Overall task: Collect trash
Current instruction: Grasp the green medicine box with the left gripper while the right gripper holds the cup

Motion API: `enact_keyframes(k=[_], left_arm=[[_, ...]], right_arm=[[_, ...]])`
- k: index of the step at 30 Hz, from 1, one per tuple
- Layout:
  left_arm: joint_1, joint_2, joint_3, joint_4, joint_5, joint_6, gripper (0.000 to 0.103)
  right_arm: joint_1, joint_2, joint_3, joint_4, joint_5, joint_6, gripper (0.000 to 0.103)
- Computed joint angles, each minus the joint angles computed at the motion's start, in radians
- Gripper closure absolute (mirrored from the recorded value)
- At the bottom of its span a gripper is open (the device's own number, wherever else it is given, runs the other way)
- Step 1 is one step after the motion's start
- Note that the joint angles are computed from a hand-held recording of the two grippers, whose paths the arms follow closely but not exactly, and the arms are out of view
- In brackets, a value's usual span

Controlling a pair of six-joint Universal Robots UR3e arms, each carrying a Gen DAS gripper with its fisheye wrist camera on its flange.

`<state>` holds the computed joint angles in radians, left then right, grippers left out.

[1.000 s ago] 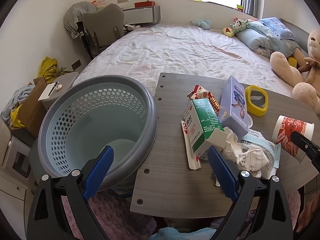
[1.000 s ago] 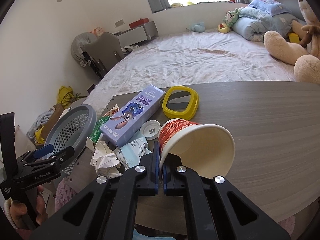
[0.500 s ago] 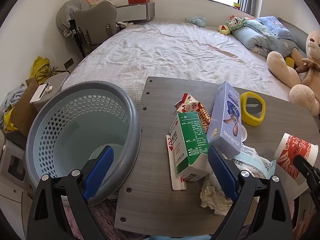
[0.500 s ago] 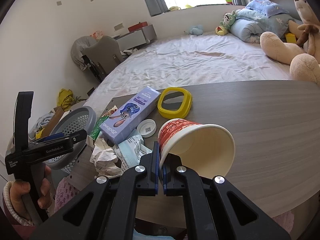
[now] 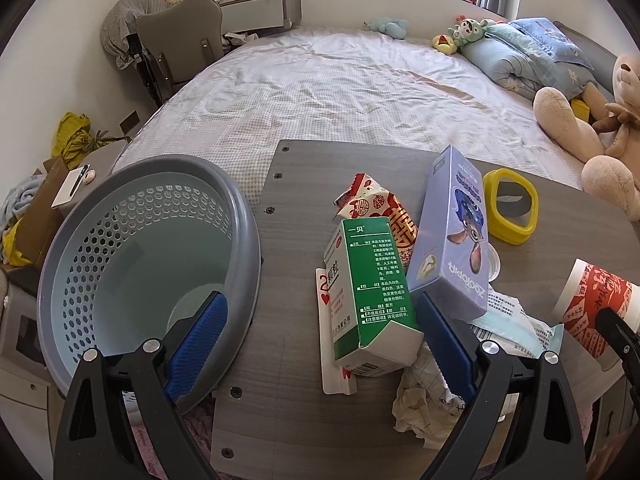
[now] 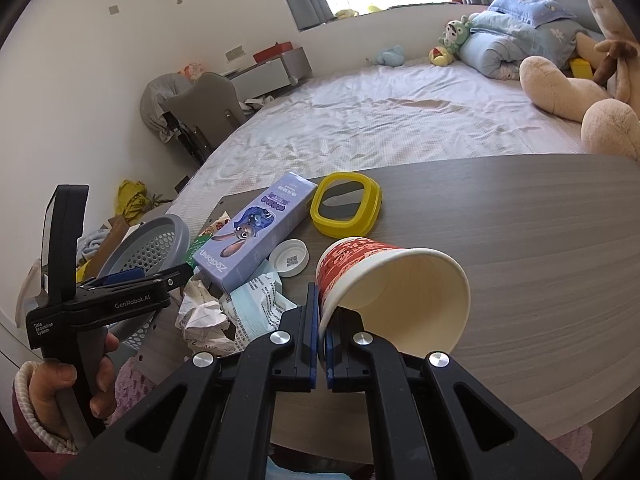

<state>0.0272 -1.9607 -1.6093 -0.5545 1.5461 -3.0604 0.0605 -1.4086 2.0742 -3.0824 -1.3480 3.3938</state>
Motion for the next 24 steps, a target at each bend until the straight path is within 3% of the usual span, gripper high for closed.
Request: enact_keyframes(k=[18,19,24], left_arm=[[0.013,-0.046,0.018,0.024,-0.019,0.030,0.014],[0.014,-0.045,0.014,0.031,-0.024,0.035,0.016],[0.017,-0.055,0.033,-0.014,-0.045,0.057,0.054]], right_arm=[[-0.004,0.010,0.000,-0.006,-0.002,0.003,0.099],[-0.004,0.010,0.000,-0.006,-0.002,0.003,0.099],[-0.004,0.009,0.002,-0.010,0.002,0.002,0.099]])
